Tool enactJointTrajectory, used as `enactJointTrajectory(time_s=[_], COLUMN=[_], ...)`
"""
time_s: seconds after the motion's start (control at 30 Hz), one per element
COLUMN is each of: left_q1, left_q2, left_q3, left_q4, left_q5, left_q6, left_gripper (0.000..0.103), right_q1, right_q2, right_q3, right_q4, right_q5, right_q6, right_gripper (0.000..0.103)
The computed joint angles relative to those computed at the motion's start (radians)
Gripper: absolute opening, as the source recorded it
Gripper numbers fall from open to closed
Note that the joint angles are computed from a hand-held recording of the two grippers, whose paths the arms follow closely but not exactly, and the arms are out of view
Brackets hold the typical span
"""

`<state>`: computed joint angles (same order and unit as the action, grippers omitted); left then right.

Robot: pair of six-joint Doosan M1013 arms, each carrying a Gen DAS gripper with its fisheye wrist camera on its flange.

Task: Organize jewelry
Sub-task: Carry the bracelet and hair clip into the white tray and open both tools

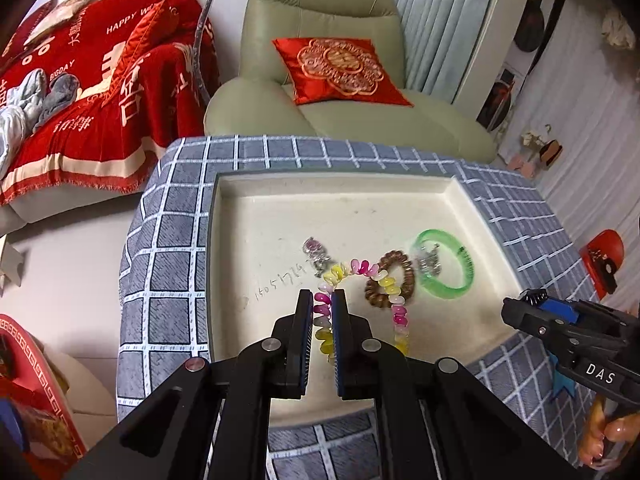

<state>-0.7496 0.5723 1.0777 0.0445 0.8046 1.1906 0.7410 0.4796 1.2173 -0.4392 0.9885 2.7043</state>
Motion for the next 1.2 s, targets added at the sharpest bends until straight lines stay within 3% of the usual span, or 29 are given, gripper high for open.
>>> enactJointTrajectory(time_s=[0.43, 0.9, 0.97, 1.03, 1.13, 1.2], left_q1=[-0.010, -0.031, -0.035, -0.038, -0.037, -0.037], left_q2=[0.059, 0.088, 0.088, 0.087, 0.081, 0.076], left_q3=[-0.064, -0.089, -0.089, -0.088, -0.080, -0.073], left_q4=[0.057, 0.169, 0.186, 0.194, 0.191, 0.187], left_q5=[0.078, 0.118, 0.121, 0.123, 0.116, 0.111], left_q6=[0.000, -0.031, -0.033, -0.036, -0.045, -0.052], left_gripper=[0.025, 0.025, 0.025, 0.025, 0.025, 0.026], right_q1=[-0.035, -0.036, -0.035, -0.036, -0.036, -0.035], right_q2=[0.069, 0.092, 0.095, 0.096, 0.089, 0.079], right_q3=[-0.050, -0.076, -0.081, -0.082, -0.073, -0.063], right_q4=[0.121, 0.035, 0.036, 0.045, 0.043, 0.039], right_q5=[0.034, 0.060, 0.061, 0.057, 0.037, 0.019], right_q6=[-0.103, -0.080, -0.087, -0.086, -0.070, -0.055], right_gripper=[0.040, 0.041, 0.049, 0.063, 0.065, 0.074])
